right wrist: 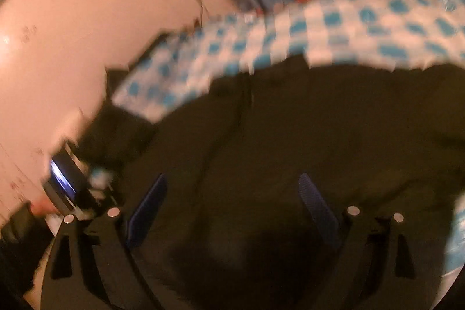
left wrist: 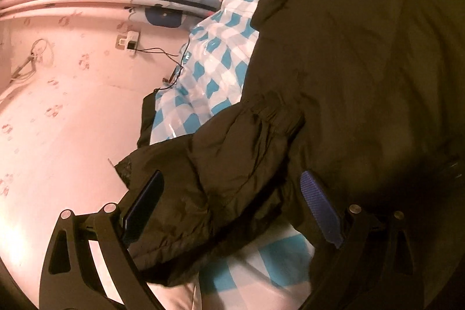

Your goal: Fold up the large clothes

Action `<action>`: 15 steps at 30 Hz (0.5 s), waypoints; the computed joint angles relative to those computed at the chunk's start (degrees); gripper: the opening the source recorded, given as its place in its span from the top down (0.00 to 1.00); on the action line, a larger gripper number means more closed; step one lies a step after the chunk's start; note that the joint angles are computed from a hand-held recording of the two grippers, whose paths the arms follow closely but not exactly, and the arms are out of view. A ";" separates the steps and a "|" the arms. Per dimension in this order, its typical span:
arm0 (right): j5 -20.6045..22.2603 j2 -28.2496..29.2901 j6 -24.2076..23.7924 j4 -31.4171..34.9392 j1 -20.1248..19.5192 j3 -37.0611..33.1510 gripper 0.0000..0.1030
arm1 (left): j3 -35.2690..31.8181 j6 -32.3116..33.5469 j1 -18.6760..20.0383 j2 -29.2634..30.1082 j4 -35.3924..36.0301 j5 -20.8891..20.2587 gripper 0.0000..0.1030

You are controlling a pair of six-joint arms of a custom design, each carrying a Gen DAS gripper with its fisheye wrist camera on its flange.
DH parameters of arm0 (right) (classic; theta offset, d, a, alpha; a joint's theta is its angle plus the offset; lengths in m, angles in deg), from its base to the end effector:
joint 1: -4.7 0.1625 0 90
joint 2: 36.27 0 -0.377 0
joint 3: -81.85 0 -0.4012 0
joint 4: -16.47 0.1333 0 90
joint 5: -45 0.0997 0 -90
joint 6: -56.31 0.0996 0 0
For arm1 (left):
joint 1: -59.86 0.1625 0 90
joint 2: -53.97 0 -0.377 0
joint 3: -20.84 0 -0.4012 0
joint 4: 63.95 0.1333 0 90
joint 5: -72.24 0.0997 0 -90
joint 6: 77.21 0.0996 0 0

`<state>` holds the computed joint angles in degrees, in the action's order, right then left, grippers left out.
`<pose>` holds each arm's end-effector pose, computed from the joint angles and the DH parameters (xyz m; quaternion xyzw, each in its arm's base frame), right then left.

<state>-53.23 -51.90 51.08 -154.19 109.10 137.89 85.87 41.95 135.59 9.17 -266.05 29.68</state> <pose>0.3163 -0.7533 -0.0068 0.1353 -0.9270 0.3475 0.0397 0.0258 -0.7371 0.3913 0.4706 0.5172 -0.1792 0.6920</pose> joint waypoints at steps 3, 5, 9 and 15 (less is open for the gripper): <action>1.94 -0.55 1.31 0.70 -1.92 2.82 0.14 | 1.07 0.72 2.33 0.03 1.78 -4.25 0.12; 4.15 -1.30 1.65 0.32 -3.06 3.44 0.14 | 1.50 1.10 2.93 0.14 3.10 -5.19 0.12; 4.83 -2.40 0.92 -1.71 -3.37 6.46 0.13 | 3.75 6.30 4.17 -0.26 3.29 -10.08 0.12; 5.15 -1.74 2.10 -3.69 -1.71 7.61 0.12 | -2.99 1.72 3.58 2.53 13.42 -2.93 0.14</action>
<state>-48.08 -53.64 53.18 -157.87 107.40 145.49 82.87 43.67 139.17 11.70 -252.63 26.75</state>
